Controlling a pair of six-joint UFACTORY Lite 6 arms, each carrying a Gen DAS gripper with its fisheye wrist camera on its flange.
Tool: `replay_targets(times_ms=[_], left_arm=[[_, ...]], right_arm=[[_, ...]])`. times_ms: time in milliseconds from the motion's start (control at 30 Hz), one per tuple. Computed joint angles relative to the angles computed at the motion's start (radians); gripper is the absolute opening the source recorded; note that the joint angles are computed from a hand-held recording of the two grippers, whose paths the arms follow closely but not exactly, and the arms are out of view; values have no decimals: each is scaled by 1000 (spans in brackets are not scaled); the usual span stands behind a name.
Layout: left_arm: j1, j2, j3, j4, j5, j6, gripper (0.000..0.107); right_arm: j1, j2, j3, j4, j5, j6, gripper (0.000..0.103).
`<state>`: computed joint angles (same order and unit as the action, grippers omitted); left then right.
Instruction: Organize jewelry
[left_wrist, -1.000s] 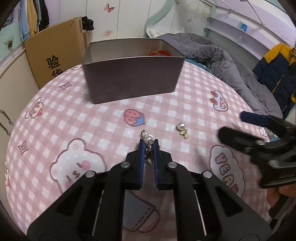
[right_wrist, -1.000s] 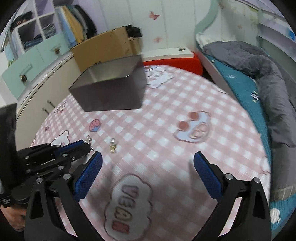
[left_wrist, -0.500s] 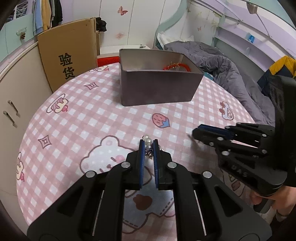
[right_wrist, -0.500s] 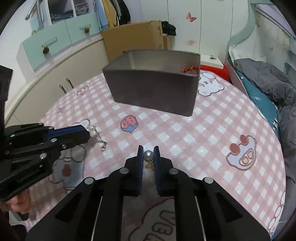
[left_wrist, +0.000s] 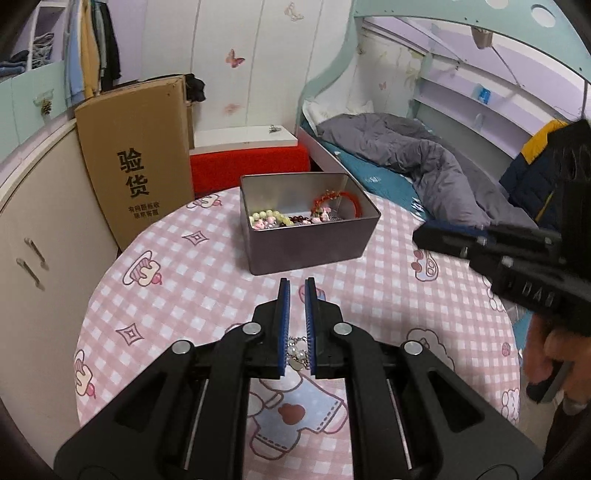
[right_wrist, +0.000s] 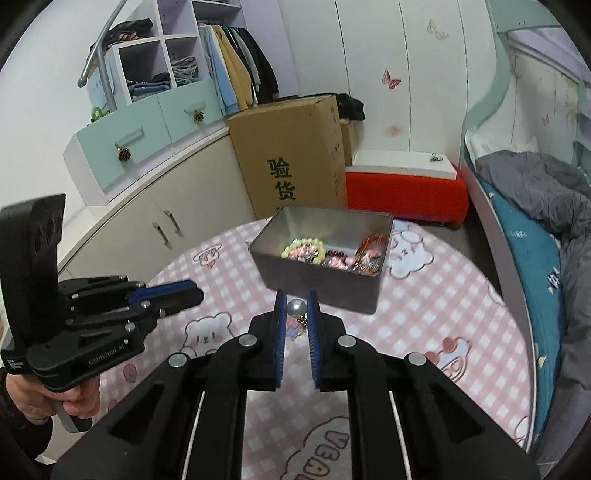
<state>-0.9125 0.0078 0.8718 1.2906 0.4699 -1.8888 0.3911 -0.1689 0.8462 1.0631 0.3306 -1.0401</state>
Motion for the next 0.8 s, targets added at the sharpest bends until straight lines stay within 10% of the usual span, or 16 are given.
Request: replay_targets(times_ms=[67,133,200,367,633,800], left_arm=[[0,35,5,-34,-4,37,16],[-18,83,18,-63,28,47,89],[-56,115,-1,3,80,-64,96],[-28,233,20,23,37,-116,93],[20,286,15,180,-68,-233,9],[39,221,-24,184,-118,-227,9]], right_arm=[[-8,6,-6,19,3,-15,10],[-16,9,-34,56,4,-45,10],[-16,11,-62,76,0,-58,10],[-32,11,-109,145,9,-113,10],[-57,17,-124,142,13,-110,10],[-49,9,-116,130,18,-101,10]])
